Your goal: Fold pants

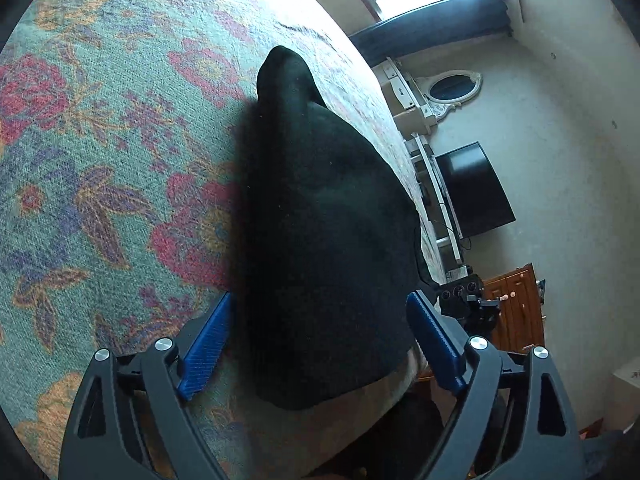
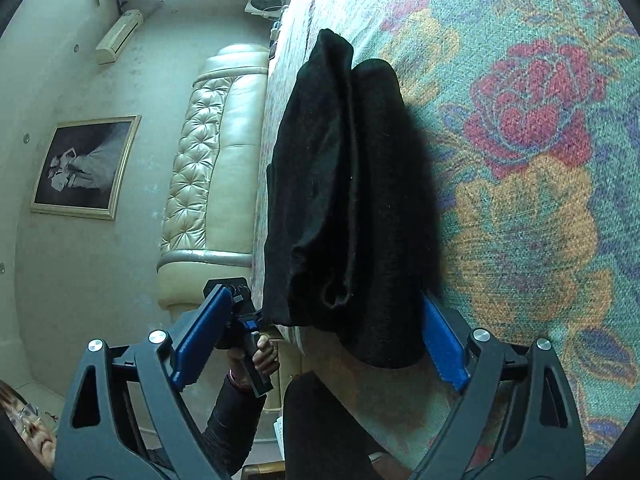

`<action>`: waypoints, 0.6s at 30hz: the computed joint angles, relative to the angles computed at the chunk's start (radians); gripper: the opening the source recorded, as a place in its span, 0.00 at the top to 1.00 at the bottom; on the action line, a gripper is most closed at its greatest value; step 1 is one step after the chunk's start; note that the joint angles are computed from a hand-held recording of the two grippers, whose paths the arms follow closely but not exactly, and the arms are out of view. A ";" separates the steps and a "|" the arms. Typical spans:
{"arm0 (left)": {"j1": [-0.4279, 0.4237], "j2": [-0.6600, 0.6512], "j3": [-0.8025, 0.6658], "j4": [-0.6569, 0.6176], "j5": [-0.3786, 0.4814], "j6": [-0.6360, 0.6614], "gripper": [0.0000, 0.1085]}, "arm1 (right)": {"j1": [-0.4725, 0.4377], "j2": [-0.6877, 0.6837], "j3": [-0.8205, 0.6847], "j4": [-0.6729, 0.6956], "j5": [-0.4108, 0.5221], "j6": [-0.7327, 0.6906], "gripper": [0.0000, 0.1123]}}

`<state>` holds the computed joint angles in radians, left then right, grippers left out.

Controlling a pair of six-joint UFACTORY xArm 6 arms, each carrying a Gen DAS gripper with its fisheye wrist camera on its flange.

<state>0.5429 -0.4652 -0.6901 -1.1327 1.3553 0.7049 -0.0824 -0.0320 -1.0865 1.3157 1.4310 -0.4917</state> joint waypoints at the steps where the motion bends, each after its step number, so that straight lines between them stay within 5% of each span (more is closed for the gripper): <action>1: 0.012 0.011 -0.003 -0.009 0.032 -0.010 0.21 | -0.002 -0.001 0.003 0.003 0.000 -0.002 0.20; 9: -0.017 0.008 -0.006 0.025 0.036 -0.015 0.20 | 0.031 -0.031 0.010 -0.057 -0.054 -0.017 0.21; 18: -0.068 -0.042 0.033 0.042 -0.030 0.001 0.18 | 0.028 -0.051 0.049 -0.110 -0.095 -0.006 0.66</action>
<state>0.4748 -0.5071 -0.6569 -1.0902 1.3258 0.7055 -0.0541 -0.0825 -1.0377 1.2057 1.3364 -0.4973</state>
